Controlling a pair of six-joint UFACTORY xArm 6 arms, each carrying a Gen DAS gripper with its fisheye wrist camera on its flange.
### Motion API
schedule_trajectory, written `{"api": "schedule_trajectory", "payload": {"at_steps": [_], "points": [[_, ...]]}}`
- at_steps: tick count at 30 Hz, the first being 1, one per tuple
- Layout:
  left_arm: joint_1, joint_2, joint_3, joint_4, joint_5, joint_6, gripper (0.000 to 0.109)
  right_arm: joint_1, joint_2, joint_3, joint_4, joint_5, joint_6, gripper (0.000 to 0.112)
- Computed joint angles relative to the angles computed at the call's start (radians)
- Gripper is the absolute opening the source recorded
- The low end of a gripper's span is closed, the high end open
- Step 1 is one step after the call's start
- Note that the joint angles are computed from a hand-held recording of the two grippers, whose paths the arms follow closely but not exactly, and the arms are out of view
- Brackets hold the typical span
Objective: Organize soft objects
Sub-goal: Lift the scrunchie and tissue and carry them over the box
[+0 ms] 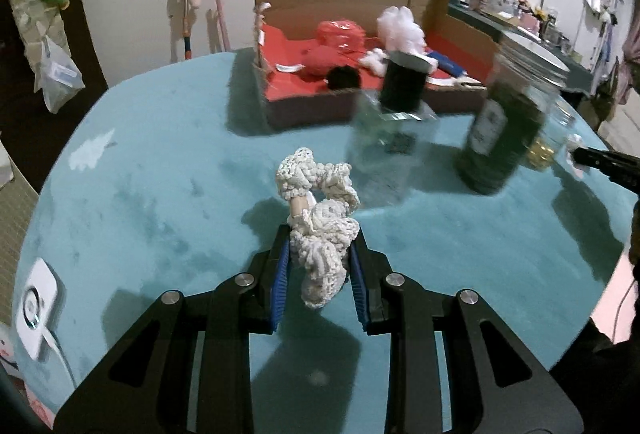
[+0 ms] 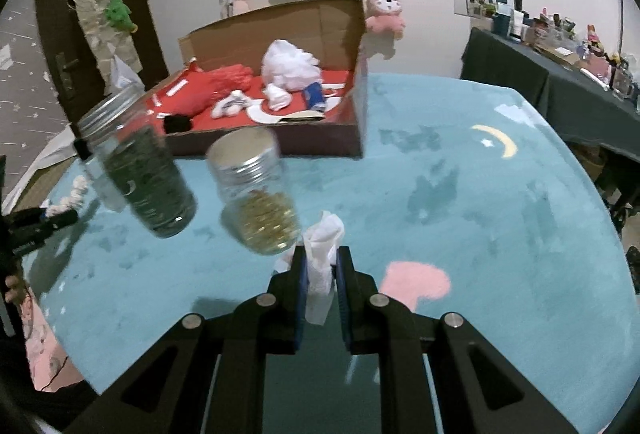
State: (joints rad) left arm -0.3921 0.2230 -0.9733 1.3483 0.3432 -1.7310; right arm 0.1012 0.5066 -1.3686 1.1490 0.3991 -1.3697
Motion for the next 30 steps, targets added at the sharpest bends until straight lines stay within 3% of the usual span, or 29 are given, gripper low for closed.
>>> {"api": "schedule_trajectory", "payload": {"at_steps": [4,9,18,25,30], "points": [[0.047,0.016,-0.027,-0.003,-0.044,0.059,0.025,-0.001,0.044,-0.062,-0.084,-0.008,0.083,0.015],[0.109,0.058,-0.078,-0.055,-0.131,0.175,0.025,-0.017,0.108,-0.173,-0.198,0.050,0.194,0.015],[0.174,0.083,-0.118,-0.249,-0.254,0.431,0.025,-0.039,0.218,-0.405,-0.286,0.244,0.297,0.015],[0.166,0.103,-0.150,-0.542,-0.282,0.768,0.025,-0.033,0.281,-0.540,-0.319,0.346,0.329,0.015],[0.129,0.145,-0.207,-0.877,-0.267,1.136,0.025,-0.024,0.326,-0.630,-0.336,0.426,0.347,0.015]]}}
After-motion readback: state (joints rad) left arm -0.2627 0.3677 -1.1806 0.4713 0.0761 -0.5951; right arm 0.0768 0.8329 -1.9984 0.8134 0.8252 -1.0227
